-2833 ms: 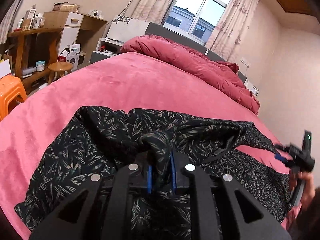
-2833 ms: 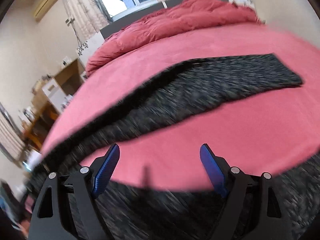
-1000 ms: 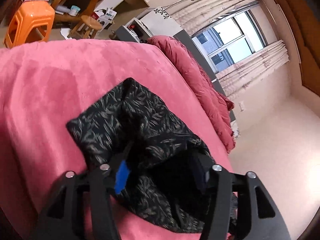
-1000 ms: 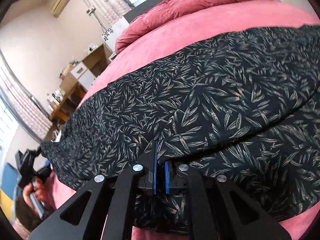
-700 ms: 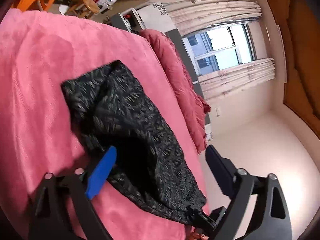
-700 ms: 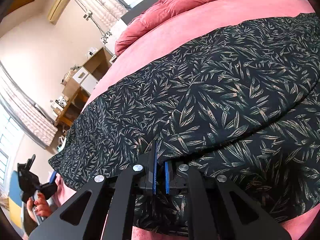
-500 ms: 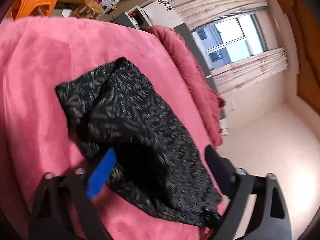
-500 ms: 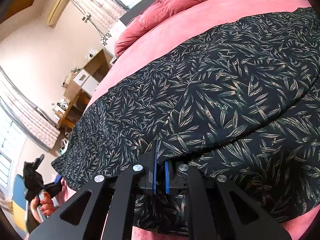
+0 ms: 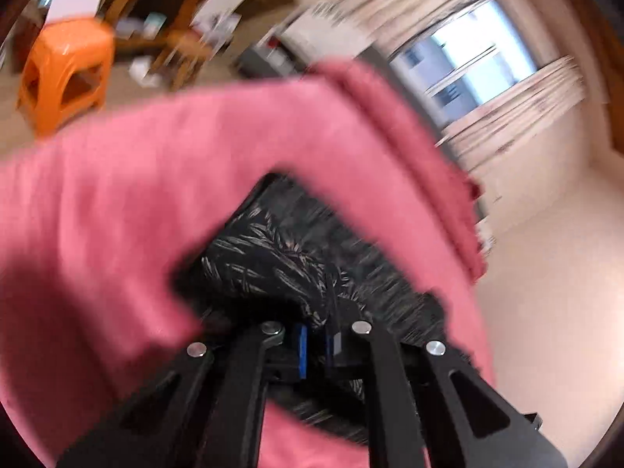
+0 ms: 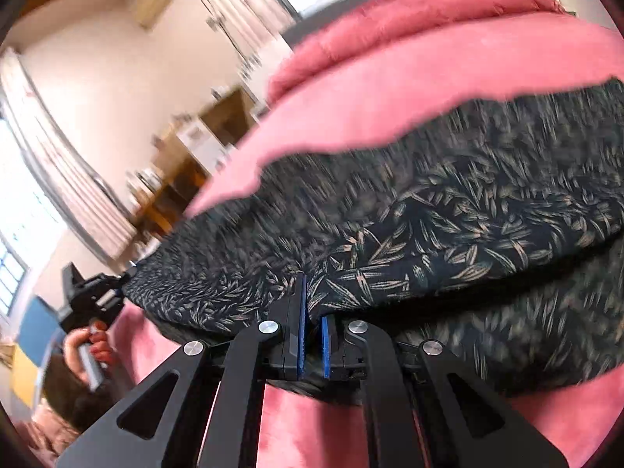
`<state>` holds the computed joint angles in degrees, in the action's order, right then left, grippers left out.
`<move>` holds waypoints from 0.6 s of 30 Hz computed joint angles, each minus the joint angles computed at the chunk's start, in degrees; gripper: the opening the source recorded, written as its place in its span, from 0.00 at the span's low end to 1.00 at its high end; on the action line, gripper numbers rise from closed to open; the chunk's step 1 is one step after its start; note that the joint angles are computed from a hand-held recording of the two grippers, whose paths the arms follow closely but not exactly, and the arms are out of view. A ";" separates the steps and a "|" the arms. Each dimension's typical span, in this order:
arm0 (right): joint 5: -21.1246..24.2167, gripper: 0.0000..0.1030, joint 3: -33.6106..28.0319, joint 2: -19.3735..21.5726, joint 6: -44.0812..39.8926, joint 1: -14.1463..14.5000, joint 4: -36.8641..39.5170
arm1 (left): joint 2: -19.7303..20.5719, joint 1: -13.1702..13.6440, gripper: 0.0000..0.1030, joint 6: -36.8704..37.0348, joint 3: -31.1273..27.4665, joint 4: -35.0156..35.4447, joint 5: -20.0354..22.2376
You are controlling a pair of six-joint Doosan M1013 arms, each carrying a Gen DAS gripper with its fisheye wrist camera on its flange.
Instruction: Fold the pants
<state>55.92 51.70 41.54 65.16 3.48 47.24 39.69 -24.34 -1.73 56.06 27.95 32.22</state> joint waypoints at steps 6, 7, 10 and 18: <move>2.74 0.05 -1.09 1.34 3.03 -0.47 -1.14 | 0.81 -0.45 0.09 0.84 -0.89 1.24 1.49; 2.70 0.05 -0.94 1.27 2.86 -0.46 -1.17 | 0.42 -0.42 0.09 -1.74 0.14 2.92 0.03; 2.52 0.05 0.92 0.45 0.45 -1.48 5.51 | -0.92 -0.88 0.07 -10.92 2.65 11.63 -2.73; 4.46 0.05 2.23 -0.65 0.72 -1.38 1.31 | 0.02 -1.14 0.09 -3.26 0.64 5.45 3.94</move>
